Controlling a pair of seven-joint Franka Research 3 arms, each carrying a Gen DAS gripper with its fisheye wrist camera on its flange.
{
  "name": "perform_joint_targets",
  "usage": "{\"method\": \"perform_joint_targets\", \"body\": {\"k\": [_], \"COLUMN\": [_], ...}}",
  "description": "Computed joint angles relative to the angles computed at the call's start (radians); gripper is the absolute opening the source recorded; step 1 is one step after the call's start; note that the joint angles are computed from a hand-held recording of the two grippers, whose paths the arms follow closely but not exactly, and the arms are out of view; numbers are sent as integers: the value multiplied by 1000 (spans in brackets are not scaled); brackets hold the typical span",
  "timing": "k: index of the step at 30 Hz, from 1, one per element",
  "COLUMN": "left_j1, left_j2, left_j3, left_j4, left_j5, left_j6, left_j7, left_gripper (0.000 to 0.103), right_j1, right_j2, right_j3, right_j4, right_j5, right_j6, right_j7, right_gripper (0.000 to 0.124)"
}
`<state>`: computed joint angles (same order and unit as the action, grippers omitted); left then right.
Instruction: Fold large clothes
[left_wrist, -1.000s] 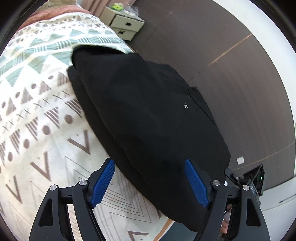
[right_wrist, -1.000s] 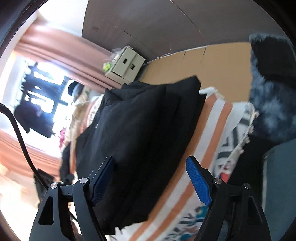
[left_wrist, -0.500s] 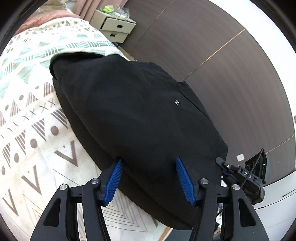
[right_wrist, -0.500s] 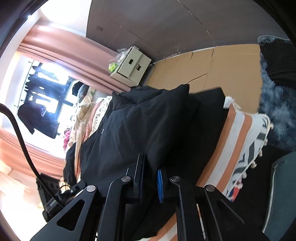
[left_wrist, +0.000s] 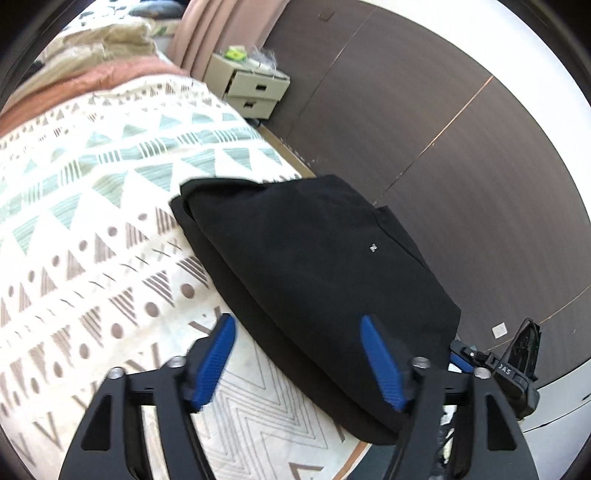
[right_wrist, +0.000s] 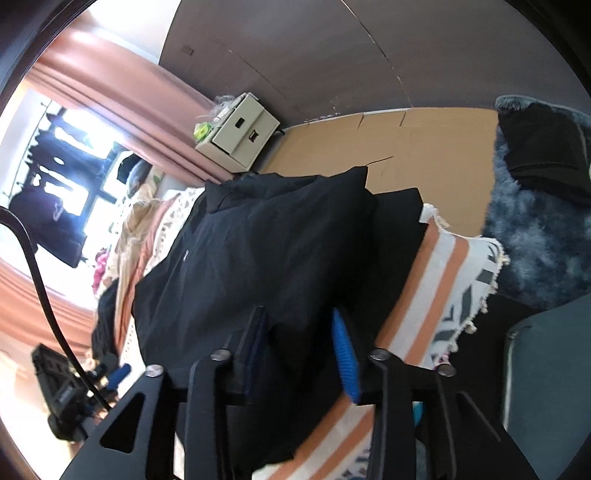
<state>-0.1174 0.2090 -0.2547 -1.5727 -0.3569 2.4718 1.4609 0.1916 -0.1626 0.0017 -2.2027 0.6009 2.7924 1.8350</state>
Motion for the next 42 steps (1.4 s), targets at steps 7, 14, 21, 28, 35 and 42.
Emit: {"method": "perform_joint_targets", "body": {"k": [7,14,21,28,35,42], "left_j1": [-9,-40,-90,-115,-126,-99], "left_j2": [-156,-336,-510,-674,-848,-1029], "left_j3": [24,81,156,207,254,282], "left_j4": [-116,-243,-381,-503,-621,-719], "left_j5": [6,3,-21,37,116,211], "left_j6": [32,56,105,106,82,48], "left_j7": [34,69,99,72,53,32], "left_gripper": [96,102,102,103,103,103], "right_j1": [-51,-118,-131,-131,-122,-112], "right_j2": [-142,-289,-406,-511,-577,-651], "right_j3": [66,166,231,286,359,422], "right_j4": [-63,-79,-71,-109,-119,-115], "right_j5": [-233,-480,-613,-676,-726,-752], "right_j6": [-63,-182,-293,-313,-325,-354], "right_j7": [172,400,523,626,696,758], "right_gripper": [67,86,103,103,103,103]}}
